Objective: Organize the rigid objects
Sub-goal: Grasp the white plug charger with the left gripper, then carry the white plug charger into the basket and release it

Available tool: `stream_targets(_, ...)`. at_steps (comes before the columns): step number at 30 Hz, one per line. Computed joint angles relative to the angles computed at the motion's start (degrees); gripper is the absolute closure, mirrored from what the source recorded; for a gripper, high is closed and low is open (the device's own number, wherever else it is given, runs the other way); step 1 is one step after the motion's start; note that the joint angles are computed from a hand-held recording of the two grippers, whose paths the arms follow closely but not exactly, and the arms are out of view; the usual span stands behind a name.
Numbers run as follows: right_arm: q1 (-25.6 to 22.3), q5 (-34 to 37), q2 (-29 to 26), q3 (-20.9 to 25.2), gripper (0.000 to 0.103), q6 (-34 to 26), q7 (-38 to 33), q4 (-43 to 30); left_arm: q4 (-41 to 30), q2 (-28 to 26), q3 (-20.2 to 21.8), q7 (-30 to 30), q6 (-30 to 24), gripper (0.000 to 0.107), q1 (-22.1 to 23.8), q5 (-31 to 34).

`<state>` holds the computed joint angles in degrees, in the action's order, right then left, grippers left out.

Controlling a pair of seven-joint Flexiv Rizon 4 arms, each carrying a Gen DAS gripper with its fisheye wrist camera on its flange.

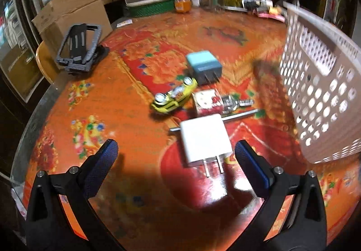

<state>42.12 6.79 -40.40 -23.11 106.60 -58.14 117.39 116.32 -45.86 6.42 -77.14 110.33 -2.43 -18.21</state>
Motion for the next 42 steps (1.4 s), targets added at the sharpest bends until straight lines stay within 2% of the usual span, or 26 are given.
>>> stream_targets(3,0.05,0.00,-0.01,-0.06,0.090,-0.01,-0.04,-0.03,-2.01,-1.87,6.82,-1.83,-2.94,0.004,-7.45,-3.81)
stream_targets(4,-0.01,0.00,0.00,0.01,0.090,-0.01,-0.04,-0.02,-2.49,-2.85,8.16,-0.32,-2.89,0.005,-9.77,-7.62)
stream_targets(5,-0.04,-0.02,0.01,0.04,0.090,-0.02,-0.05,-0.04,-2.72,-3.06,8.85,-1.09,-3.01,0.006,-10.50,-7.71)
stream_targets(6,0.00,0.01,0.00,0.01,0.090,-0.03,-0.04,-0.02,-2.61,-2.82,7.75,-0.91,-2.73,0.018,-9.62,-7.77)
stream_targets(7,-0.02,0.03,-0.01,0.04,0.090,0.03,-0.03,-0.01,-2.42,-1.98,5.94,-3.08,-2.93,0.044,-7.15,-4.10)
stream_targets(8,-0.12,0.01,0.00,0.16,0.090,0.09,-0.04,-0.02,-2.31,-1.45,4.75,-2.88,-3.41,0.061,-6.27,-3.71)
stream_targets(9,-0.16,0.01,0.01,0.21,0.089,0.07,-0.04,-0.08,-2.32,-1.53,4.84,-1.14,-3.35,0.066,-7.00,-5.54)
stream_targets(10,-0.30,-0.02,0.03,0.36,0.089,0.09,-0.04,-0.12,-2.62,-2.15,6.46,0.12,-3.25,0.066,-9.10,-7.81)
stream_targets(12,-0.36,-0.03,0.04,0.45,0.089,0.12,-0.05,-0.17,-2.54,-2.28,7.68,-1.24,-3.11,0.066,-10.04,-6.45)
stream_targets(14,-0.63,-0.07,0.05,0.72,0.089,0.26,-0.10,-0.25,-2.16,-2.98,10.92,-1.52,-2.05,0.066,-13.77,-8.33)
stream_targets(18,-0.73,-0.05,-0.02,0.84,0.089,0.53,-0.37,-0.16,0.20,-1.03,11.23,-1.37,0.82,0.066,-14.93,-10.31)
stream_targets(19,-0.90,-0.06,-0.02,1.01,0.089,0.57,-0.45,-0.21,0.60,-0.56,12.49,-2.12,0.89,0.066,-15.92,-10.17)
stream_targets(21,-1.16,0.01,-0.01,1.29,0.089,0.72,-0.57,-0.22,1.93,0.49,14.65,0.31,2.74,0.066,-19.54,-15.02)
stream_targets(24,-1.65,0.01,-0.12,1.73,0.089,0.76,-0.71,-0.50,4.03,4.31,13.83,2.62,4.89,0.066,-20.37,-16.82)
stream_targets(26,-1.82,0.07,-0.13,1.98,0.089,0.90,-0.78,-0.50,4.36,5.97,14.98,5.37,5.92,0.066,-23.37,-19.86)
stream_targets(33,-2.32,0.20,-0.18,2.51,0.089,1.07,-1.14,-0.64,0.65,7.12,17.62,17.11,5.10,0.066,-32.76,-32.22)
stream_targets(37,-2.40,0.24,-0.15,2.59,0.089,1.01,-1.21,-0.69,-4.54,3.62,21.29,26.17,2.55,0.066,-40.38,-42.94)
stream_targets(39,-2.32,0.24,-0.14,2.49,0.089,0.96,-1.27,-0.68,-8.11,0.23,24.94,31.11,-0.61,0.066,-44.98,-49.93)
stream_targets(40,-2.27,0.24,-0.15,2.45,0.089,0.95,-1.31,-0.63,-9.98,-2.36,28.10,32.80,-2.82,0.066,-48.01,-53.59)
stream_targets(42,-2.44,0.19,-0.12,2.63,0.089,1.09,-1.42,-0.54,-12.06,-6.94,34.85,31.14,-8.37,0.066,-52.89,-55.58)
